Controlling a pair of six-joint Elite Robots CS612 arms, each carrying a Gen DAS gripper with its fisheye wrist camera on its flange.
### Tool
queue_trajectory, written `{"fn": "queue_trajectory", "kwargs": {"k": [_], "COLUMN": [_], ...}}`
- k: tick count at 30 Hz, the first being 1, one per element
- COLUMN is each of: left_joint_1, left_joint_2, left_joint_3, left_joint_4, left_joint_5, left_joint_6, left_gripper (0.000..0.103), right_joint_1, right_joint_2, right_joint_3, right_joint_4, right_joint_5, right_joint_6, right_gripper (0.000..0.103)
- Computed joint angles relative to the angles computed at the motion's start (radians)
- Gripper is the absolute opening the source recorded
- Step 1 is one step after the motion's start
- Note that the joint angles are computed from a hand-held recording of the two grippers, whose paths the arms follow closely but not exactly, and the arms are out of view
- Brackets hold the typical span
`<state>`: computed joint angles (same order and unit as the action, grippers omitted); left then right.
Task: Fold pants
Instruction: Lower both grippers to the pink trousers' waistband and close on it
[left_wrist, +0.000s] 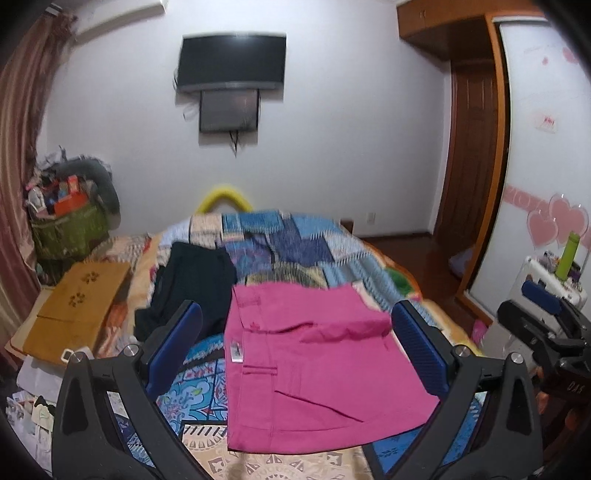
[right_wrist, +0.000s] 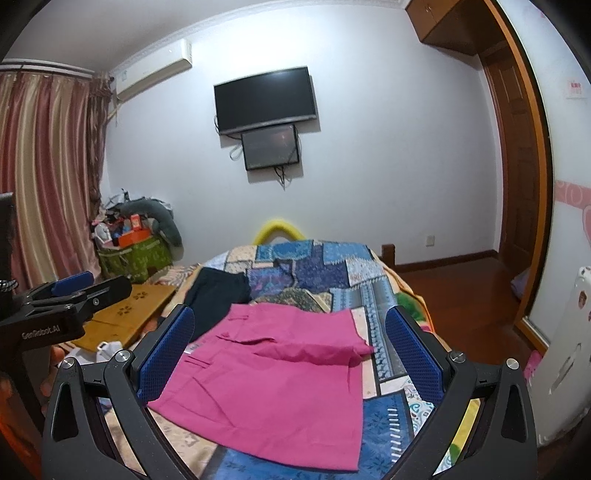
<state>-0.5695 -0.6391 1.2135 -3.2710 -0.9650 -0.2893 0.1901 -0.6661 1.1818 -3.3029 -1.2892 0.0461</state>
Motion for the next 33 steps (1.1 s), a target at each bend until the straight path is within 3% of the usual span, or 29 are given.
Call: {"fn": "queue_trajectory", "kwargs": {"k": [5, 13, 18, 21, 27, 33], "left_joint_1": [0.040, 0.093, 0.135, 0.161, 0.196, 0.209], "left_joint_2": [0.041, 0.119, 0.198, 0.254, 0.360, 0.423], "left_joint_3": [-0.093, -0.276, -0.428, -0.543, -0.754, -0.883], "left_joint_4": [0.235, 0.614, 0.781, 0.914, 1.123, 1.245], "left_joint_5": [-0.055, -0.106, -0.214, -0.290, -0.408, -0.449], "left_joint_6": [-0.083, -0.058, -0.109, -0.094, -0.105, -0.111], "left_gripper": [0.103, 0.103, 0.103, 0.103, 0.078, 0.062], "right_joint_1": [-0.006, -0.029, -0.038, -0.037, -0.045, -0.047], "right_joint_2": [0.045, 0.110, 0.154, 0.189, 0.261, 0.329], "right_joint_3": [-0.067, -0.183, -0.273, -0.345, -0.482, -0.625], "right_joint_4": [0.100, 0.377, 0.530, 0.612, 0.704, 0.874], "right_joint_5": [-0.018, 0.024, 0.049, 0.050, 0.078, 0.109], "right_joint_6": [-0.018, -0.053, -0.088, -0.130, -0.116, -0.162], "right_gripper": [0.103, 0.103, 0.103, 0.103, 0.098, 0.077]}}
